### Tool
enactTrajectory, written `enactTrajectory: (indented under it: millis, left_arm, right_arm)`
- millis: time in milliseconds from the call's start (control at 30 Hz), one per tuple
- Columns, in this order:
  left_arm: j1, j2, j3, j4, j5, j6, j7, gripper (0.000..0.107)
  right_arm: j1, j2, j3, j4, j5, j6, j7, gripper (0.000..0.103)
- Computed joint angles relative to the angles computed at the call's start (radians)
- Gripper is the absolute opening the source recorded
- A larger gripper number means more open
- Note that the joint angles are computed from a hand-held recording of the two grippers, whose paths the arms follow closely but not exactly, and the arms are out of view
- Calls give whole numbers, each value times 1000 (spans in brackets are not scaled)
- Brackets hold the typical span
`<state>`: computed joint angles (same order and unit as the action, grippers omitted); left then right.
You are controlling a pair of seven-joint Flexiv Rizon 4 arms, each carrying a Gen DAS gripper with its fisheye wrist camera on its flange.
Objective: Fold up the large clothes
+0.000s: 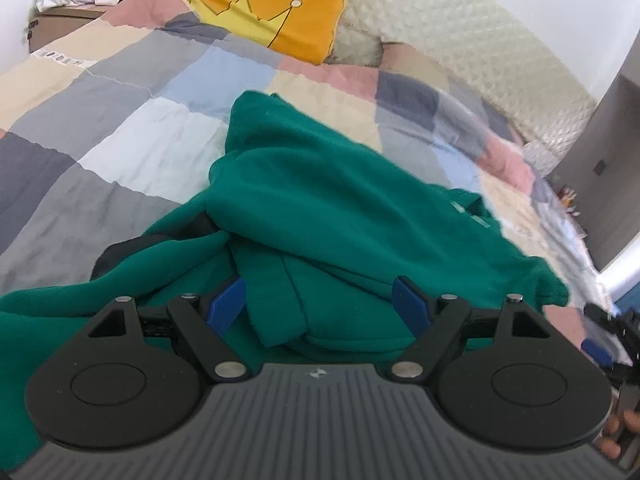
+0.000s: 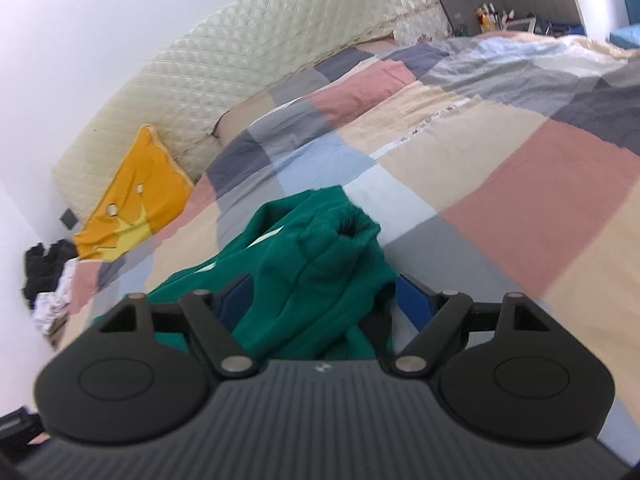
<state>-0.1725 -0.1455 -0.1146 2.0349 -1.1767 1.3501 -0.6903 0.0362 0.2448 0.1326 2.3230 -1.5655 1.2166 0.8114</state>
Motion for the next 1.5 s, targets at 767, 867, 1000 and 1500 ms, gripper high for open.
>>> enactTrajectory:
  millis: [767,867,1000,1500]
  left_arm:
    - [354,190,304,-54,234,-681,-179,85]
    - [371,172,294,10,235,-682,-151,85]
    - [371,182,282,100,236,-660,-84,85]
    - [308,208,251,269,169,-528,84,85]
  right_arm:
    - [286,208,174,137,1231,-122,-784,80]
    - [297,191,183,123,1291,-143,-826,80]
    - [289,191,203,129,1334,-160,-800,80]
    - [339,170,189,73,1456,-298,-888,83]
